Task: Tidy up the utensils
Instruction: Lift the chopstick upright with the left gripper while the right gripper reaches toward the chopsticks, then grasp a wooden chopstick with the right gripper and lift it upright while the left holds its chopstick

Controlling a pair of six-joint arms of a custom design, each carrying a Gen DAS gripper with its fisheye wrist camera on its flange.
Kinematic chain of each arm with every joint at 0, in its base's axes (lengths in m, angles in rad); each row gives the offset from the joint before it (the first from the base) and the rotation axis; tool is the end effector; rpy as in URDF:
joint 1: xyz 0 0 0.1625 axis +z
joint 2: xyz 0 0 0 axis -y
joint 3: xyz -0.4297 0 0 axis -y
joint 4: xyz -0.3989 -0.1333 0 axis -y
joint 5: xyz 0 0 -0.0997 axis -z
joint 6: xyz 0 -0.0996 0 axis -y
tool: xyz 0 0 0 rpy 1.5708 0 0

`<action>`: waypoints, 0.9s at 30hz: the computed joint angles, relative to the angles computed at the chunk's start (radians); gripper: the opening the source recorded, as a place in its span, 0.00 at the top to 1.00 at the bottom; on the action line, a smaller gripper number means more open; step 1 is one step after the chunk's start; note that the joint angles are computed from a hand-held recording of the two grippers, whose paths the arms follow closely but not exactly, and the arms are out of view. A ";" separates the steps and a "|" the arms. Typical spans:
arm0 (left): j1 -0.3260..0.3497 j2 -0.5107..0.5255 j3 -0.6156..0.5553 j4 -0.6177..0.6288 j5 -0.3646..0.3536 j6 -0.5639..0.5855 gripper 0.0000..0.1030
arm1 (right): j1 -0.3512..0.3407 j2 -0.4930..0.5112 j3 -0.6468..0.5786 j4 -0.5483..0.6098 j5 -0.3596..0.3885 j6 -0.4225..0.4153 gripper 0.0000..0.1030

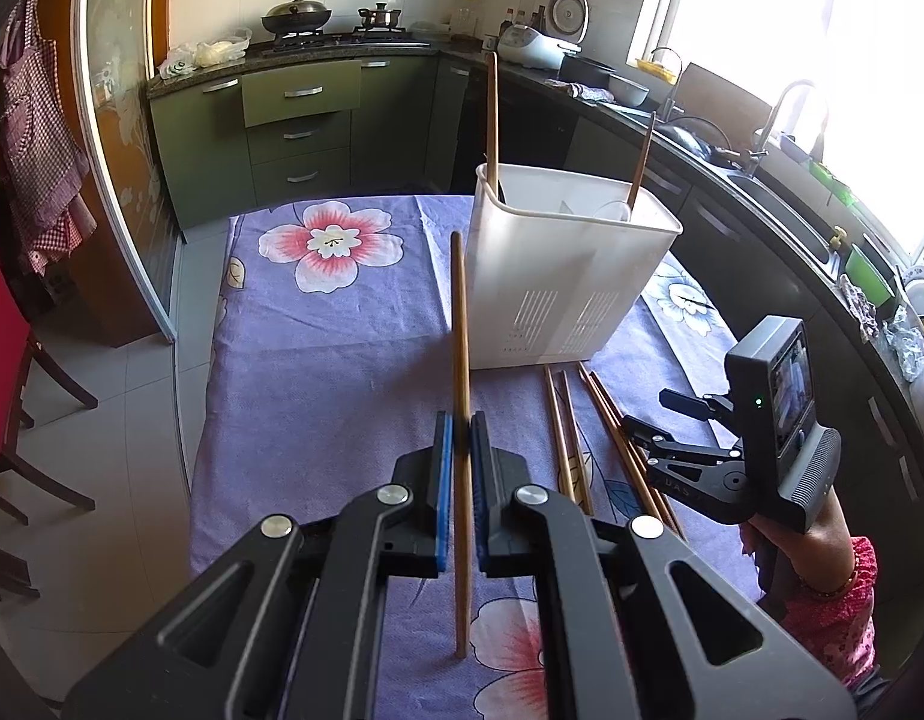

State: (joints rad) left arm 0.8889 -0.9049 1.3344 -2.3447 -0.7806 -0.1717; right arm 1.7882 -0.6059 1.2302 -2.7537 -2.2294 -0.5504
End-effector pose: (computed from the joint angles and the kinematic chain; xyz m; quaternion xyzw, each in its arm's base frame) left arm -0.3115 -0.7075 0.3020 0.1656 0.8965 -0.3009 0.2797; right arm 0.2439 -0.7686 0.1601 0.2580 -0.8768 0.2057 0.3498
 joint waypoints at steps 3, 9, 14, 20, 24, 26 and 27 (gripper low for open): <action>0.000 0.001 -0.001 0.002 0.001 -0.003 0.94 | -0.002 0.001 -0.005 -0.005 -0.016 0.013 0.54; 0.000 0.001 -0.003 0.007 0.000 -0.004 0.94 | -0.005 0.000 -0.015 0.033 0.012 0.028 0.59; 0.001 -0.001 -0.002 0.007 -0.003 0.002 0.94 | 0.001 0.017 -0.032 0.055 0.014 0.029 0.75; 0.002 -0.003 -0.001 0.006 -0.008 0.007 0.94 | -0.008 0.018 -0.071 0.150 0.067 0.102 0.81; 0.003 -0.005 0.001 0.004 -0.011 0.013 0.94 | -0.014 0.016 -0.085 0.178 0.084 0.124 0.85; 0.002 -0.005 0.001 0.005 -0.012 0.010 0.94 | -0.021 0.013 -0.095 0.189 0.098 0.130 0.92; 0.002 -0.005 0.000 0.006 -0.011 0.010 0.94 | -0.021 0.014 -0.097 0.188 0.097 0.129 0.93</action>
State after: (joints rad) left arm 0.8913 -0.9097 1.3348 -2.3391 -0.7911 -0.1620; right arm 1.7674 -0.5922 1.1333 -2.5653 -2.1324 -0.4216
